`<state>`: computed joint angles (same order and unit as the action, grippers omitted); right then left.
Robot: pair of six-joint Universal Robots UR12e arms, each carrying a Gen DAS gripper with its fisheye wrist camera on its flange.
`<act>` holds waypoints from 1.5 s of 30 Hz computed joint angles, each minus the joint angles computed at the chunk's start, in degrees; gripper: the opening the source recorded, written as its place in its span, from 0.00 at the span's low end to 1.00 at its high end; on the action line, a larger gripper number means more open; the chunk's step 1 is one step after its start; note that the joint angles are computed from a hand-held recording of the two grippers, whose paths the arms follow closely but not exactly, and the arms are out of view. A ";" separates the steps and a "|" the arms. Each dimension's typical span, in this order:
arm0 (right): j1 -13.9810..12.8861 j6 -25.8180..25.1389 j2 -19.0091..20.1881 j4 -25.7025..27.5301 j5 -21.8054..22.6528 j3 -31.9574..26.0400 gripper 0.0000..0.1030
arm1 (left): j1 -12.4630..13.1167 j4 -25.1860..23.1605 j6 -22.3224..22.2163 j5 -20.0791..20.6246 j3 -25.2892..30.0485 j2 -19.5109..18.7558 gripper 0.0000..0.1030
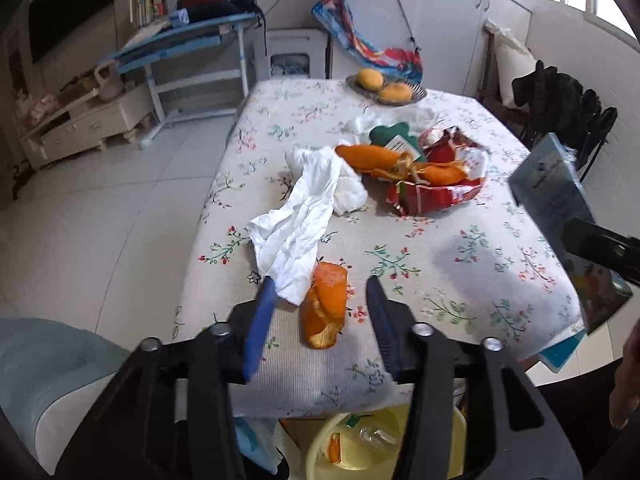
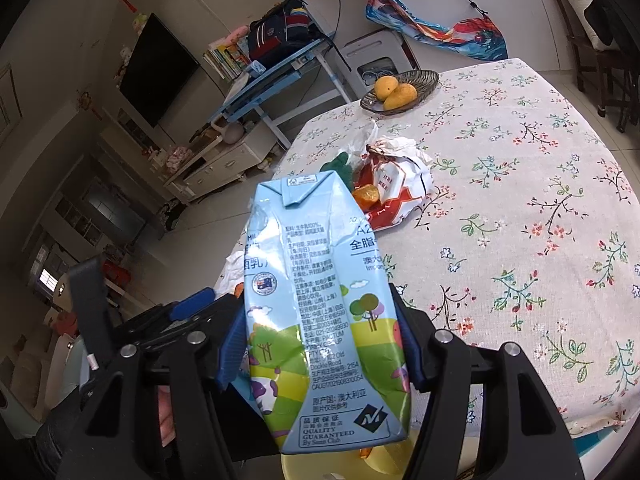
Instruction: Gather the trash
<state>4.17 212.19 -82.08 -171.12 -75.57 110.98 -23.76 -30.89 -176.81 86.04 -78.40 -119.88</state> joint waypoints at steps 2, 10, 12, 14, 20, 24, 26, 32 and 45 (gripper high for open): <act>0.00 0.12 0.06 -0.17 0.00 -0.04 0.59 | 0.02 -0.67 0.33 -0.30 -0.46 0.32 0.47; 0.00 0.01 0.08 -0.14 0.18 -0.05 0.59 | -0.21 -5.85 0.63 -2.07 1.45 -1.16 0.33; 0.00 0.01 0.05 -0.16 0.19 -0.02 0.59 | -0.52 -4.70 0.91 -0.97 1.47 -1.54 0.28; 0.03 -0.19 0.08 -0.01 0.15 -0.06 0.59 | -0.39 -4.55 0.25 -1.42 1.61 -1.75 0.20; -0.01 -0.23 0.40 0.62 0.32 -0.31 0.59 | -0.79 -3.82 1.10 -0.02 1.92 -2.12 0.19; 0.11 -0.21 0.65 1.01 0.28 -0.50 0.59 | -0.79 -3.41 0.63 -0.29 2.59 -2.69 0.19; 0.18 -0.24 0.64 1.17 0.23 -0.47 0.59 | -0.41 -3.40 -0.35 -2.39 2.50 -2.55 0.17; 0.77 -0.37 0.12 0.82 0.42 -0.06 0.59 | -0.38 3.22 1.43 -4.42 -0.94 0.05 0.16; 6.09 2.78 -3.00 -0.38 -1.03 4.72 0.59 | 0.59 12.71 -0.61 -5.52 -11.42 8.31 0.16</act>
